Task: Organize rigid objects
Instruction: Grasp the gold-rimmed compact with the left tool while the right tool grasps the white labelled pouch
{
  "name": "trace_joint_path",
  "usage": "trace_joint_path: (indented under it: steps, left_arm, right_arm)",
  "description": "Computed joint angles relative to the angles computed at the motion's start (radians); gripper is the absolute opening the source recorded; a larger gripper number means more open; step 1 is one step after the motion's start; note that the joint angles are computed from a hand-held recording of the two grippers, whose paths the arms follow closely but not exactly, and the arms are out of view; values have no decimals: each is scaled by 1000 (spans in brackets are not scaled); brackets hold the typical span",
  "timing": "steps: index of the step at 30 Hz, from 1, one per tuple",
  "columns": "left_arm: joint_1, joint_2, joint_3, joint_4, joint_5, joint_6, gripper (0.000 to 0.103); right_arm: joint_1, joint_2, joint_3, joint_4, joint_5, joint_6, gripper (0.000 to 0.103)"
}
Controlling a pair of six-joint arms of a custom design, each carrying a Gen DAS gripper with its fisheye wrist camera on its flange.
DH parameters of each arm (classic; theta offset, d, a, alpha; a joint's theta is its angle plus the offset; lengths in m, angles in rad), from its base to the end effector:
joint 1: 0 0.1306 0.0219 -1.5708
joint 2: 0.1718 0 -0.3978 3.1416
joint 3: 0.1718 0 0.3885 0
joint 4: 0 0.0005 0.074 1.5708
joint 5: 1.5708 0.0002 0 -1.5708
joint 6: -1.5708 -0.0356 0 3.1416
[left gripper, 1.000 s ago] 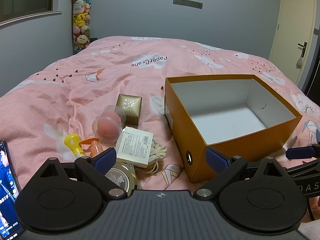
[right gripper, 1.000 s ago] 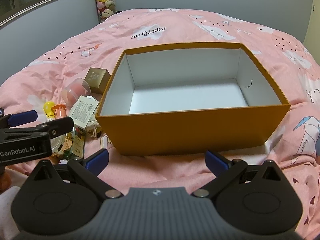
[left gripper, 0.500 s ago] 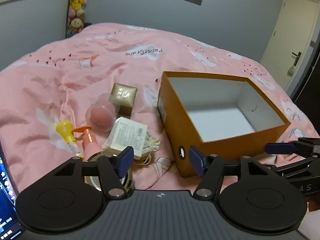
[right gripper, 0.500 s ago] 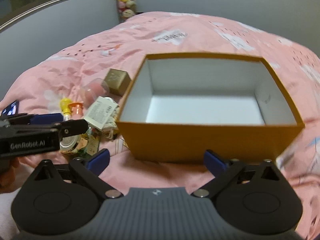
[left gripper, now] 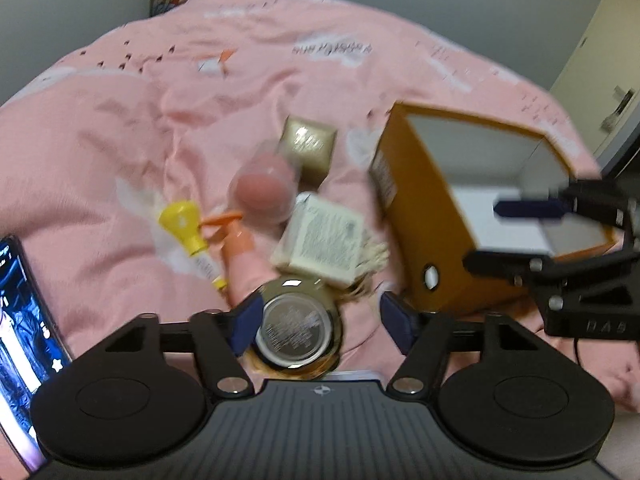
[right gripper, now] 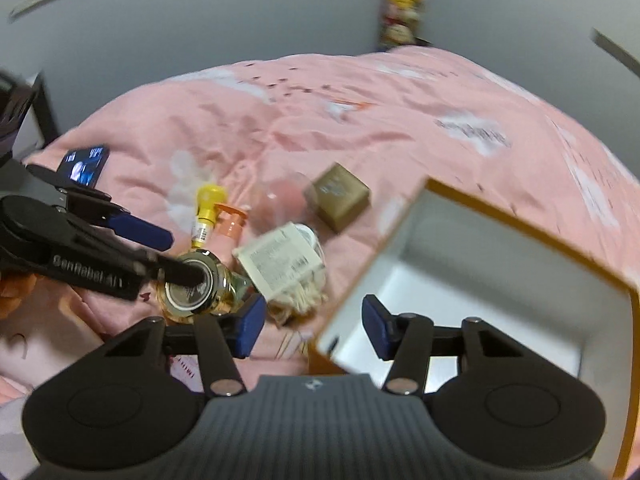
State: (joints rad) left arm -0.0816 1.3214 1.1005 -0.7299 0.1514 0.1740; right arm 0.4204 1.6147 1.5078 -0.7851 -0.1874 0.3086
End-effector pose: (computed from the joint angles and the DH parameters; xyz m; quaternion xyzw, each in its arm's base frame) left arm 0.4315 -0.0412 0.3531 -0.0208 0.9497 -0.1102 0.2925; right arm 0.5102 0.2348 0.3928 -0.3638 0.8660 0.1066 0.3260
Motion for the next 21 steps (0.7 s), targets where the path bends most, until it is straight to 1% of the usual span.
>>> trace_joint_path:
  steps: [2,4,6,8,9,11,13,18,21]
  left_arm:
    - [0,20,10,-21,-6,-8,81]
    - [-7,37,18,-36,-38,-24,86]
    - [-21,53,29,-57,-78,-68,90]
    - [-32,63,35,-71,-92,-113,91]
    - [-38,70,38,-76,-101,-128,94]
    - [-51,84,41,-74,-137,-147,95]
    - [-58,101,48,-79,-158,-162,96]
    - [-48,133,61,-78,-151,-149,96]
    - [-44,145,69,-80,-141,-152,96]
  right_arm:
    - [8,47,57,-39,-21,81,59]
    - [12,91,112,-85,-35,145,67]
    - [21,141,169,-126,-36,213,68]
    - [28,184,219,-175,-35,289,68]
    - [31,206,244,-198,-34,326,68]
    - [37,253,298,-245,-29,390,68]
    - [40,297,349,-284,-20,441,68]
    - [53,392,466,-377,6,518,70]
    - [59,442,525,-422,17,549,81]
